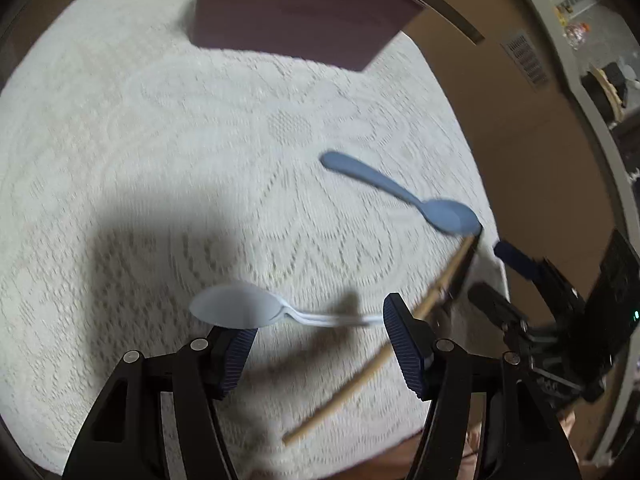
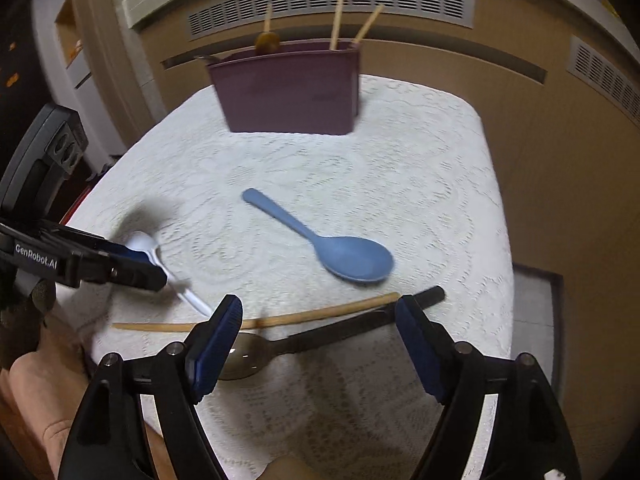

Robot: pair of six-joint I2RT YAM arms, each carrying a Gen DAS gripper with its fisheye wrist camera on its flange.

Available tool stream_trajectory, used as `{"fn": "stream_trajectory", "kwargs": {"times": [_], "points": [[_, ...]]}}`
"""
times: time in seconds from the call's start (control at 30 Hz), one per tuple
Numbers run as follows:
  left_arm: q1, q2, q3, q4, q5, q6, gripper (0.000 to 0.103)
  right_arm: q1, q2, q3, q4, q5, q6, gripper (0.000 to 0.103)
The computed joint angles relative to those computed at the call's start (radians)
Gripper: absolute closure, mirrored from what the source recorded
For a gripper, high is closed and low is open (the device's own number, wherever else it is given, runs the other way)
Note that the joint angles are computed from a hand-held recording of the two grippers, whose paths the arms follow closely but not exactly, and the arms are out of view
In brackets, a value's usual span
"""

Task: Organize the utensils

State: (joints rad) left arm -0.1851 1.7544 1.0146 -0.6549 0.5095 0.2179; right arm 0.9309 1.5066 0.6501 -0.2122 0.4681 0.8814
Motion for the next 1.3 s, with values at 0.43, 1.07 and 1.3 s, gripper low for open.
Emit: {"fn": "stream_trajectory", "kwargs": {"times": [0.43, 1.07, 1.3], "points": [[-0.048, -0.012, -0.081, 0.279, -0.198, 0.169, 0.039, 0.022, 0.019, -0.01, 0.036, 0.068, -0.01, 0.022], [-0.095, 0.02, -0.064, 0.392, -0.305, -0.032, 0.057, 0.015, 0.153, 0.122, -0.034, 0.187, -0.073, 0.017], [-0.061, -0.141, -0.25, 0.572, -0.26, 0.047, 0.069, -0.015, 0.101, 0.123, 0.014, 0.118, -0.221, 0.016]]}}
